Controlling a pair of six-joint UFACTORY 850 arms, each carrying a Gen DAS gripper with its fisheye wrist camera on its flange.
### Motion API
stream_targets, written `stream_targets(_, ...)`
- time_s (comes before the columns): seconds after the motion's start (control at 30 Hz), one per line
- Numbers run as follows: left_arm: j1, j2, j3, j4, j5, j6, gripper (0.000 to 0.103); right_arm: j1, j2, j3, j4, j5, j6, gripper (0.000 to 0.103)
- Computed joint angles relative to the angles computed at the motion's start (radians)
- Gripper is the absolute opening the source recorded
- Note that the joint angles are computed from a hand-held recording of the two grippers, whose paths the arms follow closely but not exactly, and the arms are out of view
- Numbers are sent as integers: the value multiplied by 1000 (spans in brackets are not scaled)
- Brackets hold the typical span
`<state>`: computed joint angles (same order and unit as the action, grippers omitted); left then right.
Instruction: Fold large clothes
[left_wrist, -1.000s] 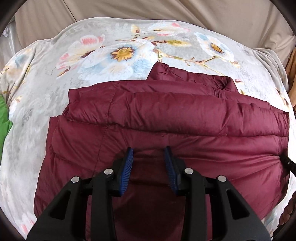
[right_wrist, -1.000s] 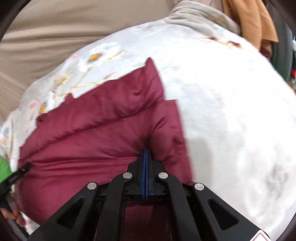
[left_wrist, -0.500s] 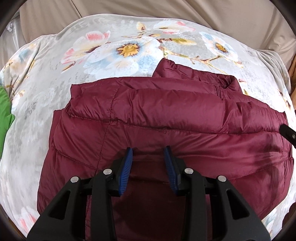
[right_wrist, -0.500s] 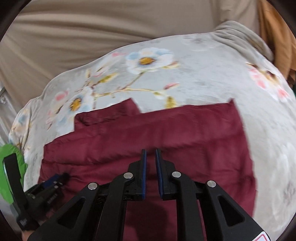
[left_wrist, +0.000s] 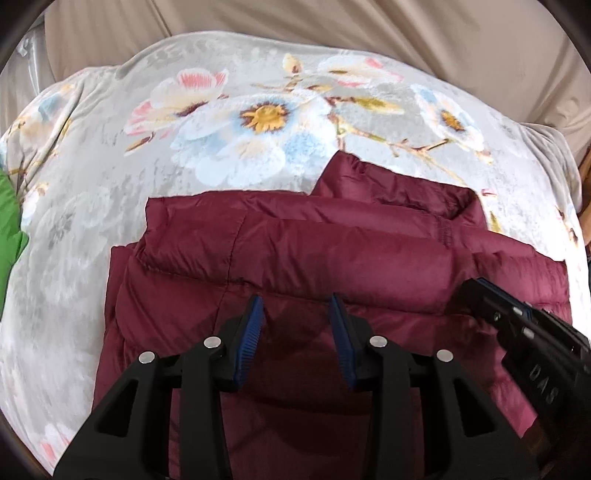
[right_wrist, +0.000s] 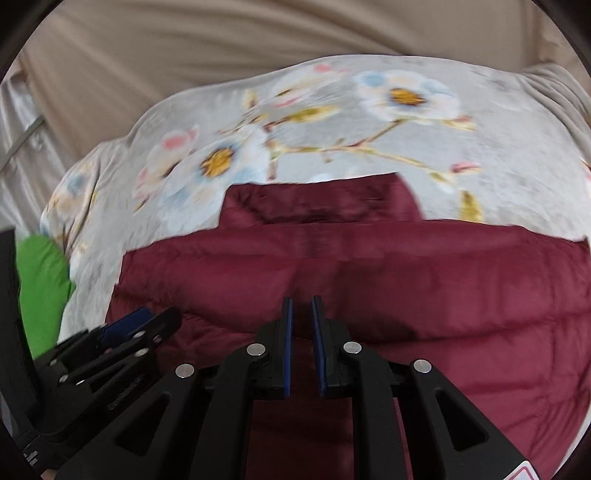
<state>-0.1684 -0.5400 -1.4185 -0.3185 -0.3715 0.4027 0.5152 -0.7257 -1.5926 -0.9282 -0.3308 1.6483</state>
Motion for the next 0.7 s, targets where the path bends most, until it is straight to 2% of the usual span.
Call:
stream_targets(0.07, 3, -9, -8, 17, 3, -16, 36, -4, 6, 16, -34, 6, 41, 14)
stream_targets(0.17, 4, -16, -12, 41, 6, -31, 36, -22, 47, 89, -142, -1, 197, 13)
stream_targets(0.23, 4, -20, -14, 65, 10, -51, 36, -44, 92, 166, -244, 0, 351, 2)
stream_targets(0.27, 4, -21, -15, 72, 10, -58, 36, -55, 111, 197, -269, -3, 397, 2)
stream_targets(0.37, 3, -22, -12, 92, 15, -75, 36, -79, 175, 300, -328, -57, 518, 2)
stream_targets(0.57, 1, -26, -12, 115, 20, -93, 36, -125, 282, 477, -378, -125, 701, 0)
stream_targets(0.7, -3, -29, -10, 130, 24, -103, 36, -146, 293, 512, -350, -128, 707, 0)
